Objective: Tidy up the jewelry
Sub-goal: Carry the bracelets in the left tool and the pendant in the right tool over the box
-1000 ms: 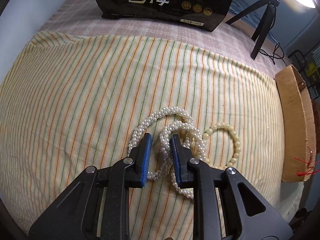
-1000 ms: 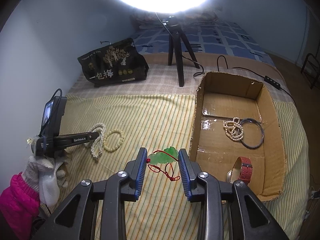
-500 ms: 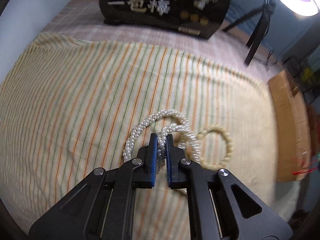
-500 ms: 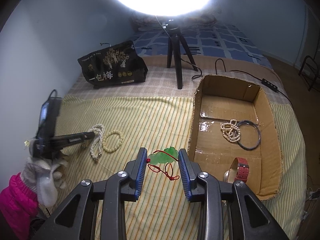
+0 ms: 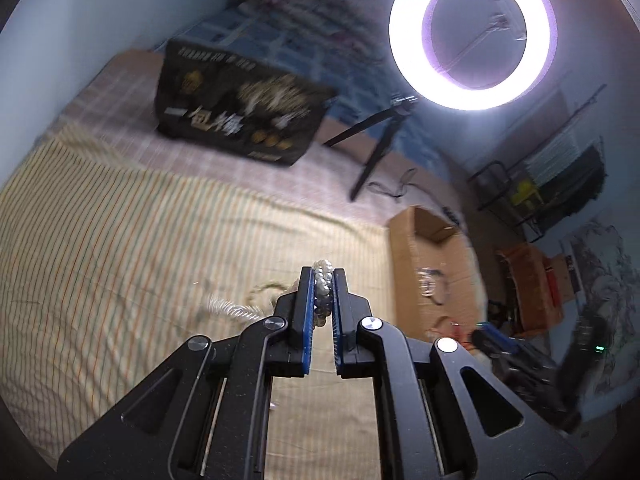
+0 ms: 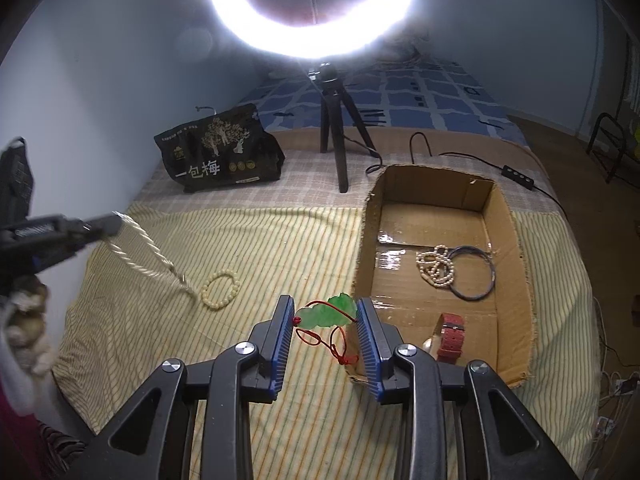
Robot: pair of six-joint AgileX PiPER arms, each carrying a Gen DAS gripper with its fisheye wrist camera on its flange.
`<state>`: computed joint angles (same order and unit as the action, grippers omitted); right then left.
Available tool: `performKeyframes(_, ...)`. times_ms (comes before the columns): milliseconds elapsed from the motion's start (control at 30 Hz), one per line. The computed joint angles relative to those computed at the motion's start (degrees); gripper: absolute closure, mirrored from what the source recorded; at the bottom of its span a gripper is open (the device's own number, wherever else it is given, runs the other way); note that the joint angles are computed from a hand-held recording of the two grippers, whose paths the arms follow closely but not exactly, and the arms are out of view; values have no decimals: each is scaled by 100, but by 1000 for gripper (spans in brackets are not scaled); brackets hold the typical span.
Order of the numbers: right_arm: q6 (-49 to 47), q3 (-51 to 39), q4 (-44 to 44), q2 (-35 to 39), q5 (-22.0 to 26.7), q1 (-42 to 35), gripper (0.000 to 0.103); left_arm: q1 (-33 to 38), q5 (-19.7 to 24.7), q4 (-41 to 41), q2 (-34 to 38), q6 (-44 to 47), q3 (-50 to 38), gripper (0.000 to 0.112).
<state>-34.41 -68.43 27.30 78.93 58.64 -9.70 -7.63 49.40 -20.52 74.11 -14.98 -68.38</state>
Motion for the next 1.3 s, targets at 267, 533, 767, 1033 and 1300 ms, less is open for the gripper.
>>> performKeyframes(267, -140, -270, 222, 101, 170, -428, 71, -960, 406, 807, 86, -766, -913, 107)
performKeyframes(533, -322, -580, 404, 230, 376, -931, 71, -1920, 703, 1541, 770, -1343, -2046, 107)
performKeyframes(767, -474, -768, 472, 443, 497, -1331, 71, -2536, 1139, 2099, 1629, -1573, -3376, 107)
performKeyframes(1033, -701, -827, 495, 588, 622, -1719, 71, -2901, 1422, 2275, 2598, -1688, -4564, 107)
performKeyframes(1300, -763, -831, 395, 762, 569, -1863, 71, -3102, 1656, 2344, 3403, -1795, -5464, 107)
